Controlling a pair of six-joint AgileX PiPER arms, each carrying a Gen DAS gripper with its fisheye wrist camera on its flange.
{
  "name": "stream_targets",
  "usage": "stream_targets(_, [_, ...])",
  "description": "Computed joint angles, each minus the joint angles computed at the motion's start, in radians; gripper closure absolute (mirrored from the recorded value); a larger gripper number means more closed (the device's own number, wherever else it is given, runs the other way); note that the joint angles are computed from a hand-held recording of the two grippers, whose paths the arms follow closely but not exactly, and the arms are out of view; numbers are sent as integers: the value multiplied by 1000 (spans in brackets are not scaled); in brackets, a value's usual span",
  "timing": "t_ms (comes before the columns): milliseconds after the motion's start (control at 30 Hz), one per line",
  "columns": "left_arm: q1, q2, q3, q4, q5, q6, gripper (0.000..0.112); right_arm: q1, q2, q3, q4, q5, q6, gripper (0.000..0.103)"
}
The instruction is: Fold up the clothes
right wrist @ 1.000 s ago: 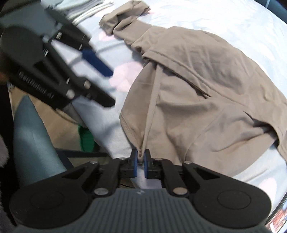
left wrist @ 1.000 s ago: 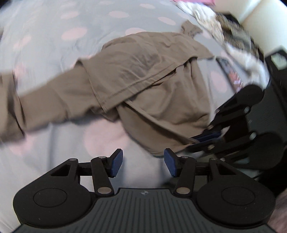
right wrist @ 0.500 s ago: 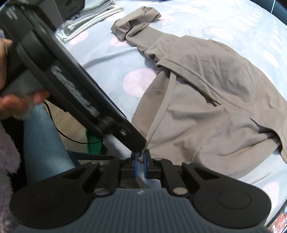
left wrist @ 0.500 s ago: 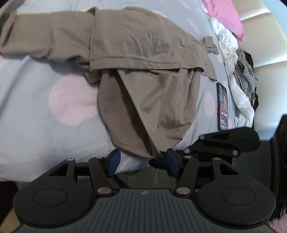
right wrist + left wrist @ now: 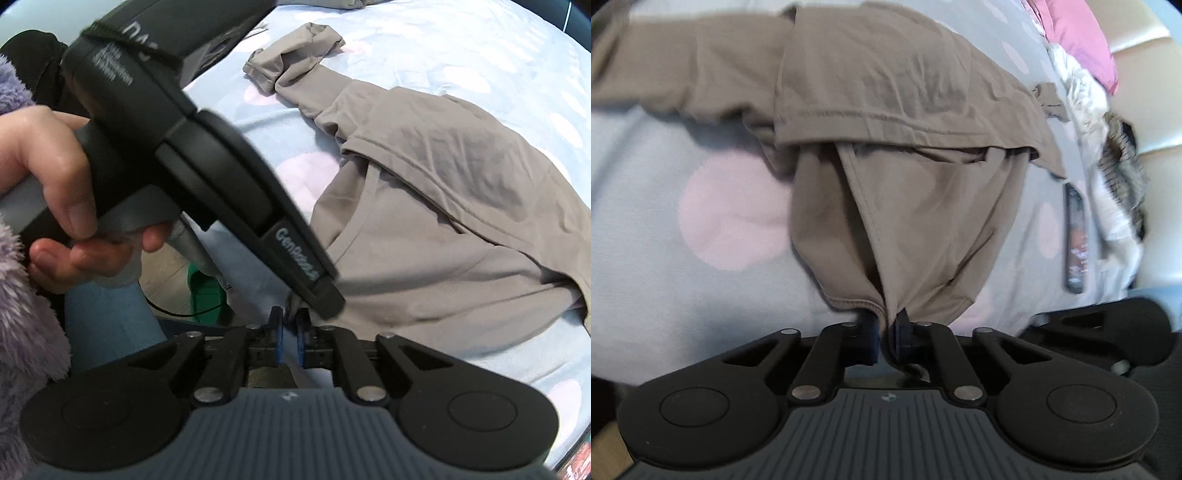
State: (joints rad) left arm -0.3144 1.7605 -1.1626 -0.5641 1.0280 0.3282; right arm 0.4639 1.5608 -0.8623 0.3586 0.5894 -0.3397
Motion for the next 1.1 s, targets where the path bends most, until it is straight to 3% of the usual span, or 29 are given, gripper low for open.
stream_targets(167, [44,-36,-36,94,-4,-26,108,-16,-21,-42,-109,61,67,74])
stream_targets(400, [219,-22,-241,204,124,-21,108,-77,-61,-102,-238,108,122,71])
stream_targets(533, [273,14,-362,286,129,-65,108,-106,-25,-200,-287,137,92,71])
stream_targets(700, [276,96,-441,338,120,-84,108,-100,98,-351,-318,113,107,51])
stream_targets(900, [277,152,-407,330,95,-88,108,-62,294,-550,-381,80,267,49])
stream_targets(1000, [275,166,-389,335,79,-84,108,-51,366,-607,-341,44,327,48])
stream_targets(1100, [263,170,-385,356,62,-77,108,-24,421,-631,-305,-14,394,39])
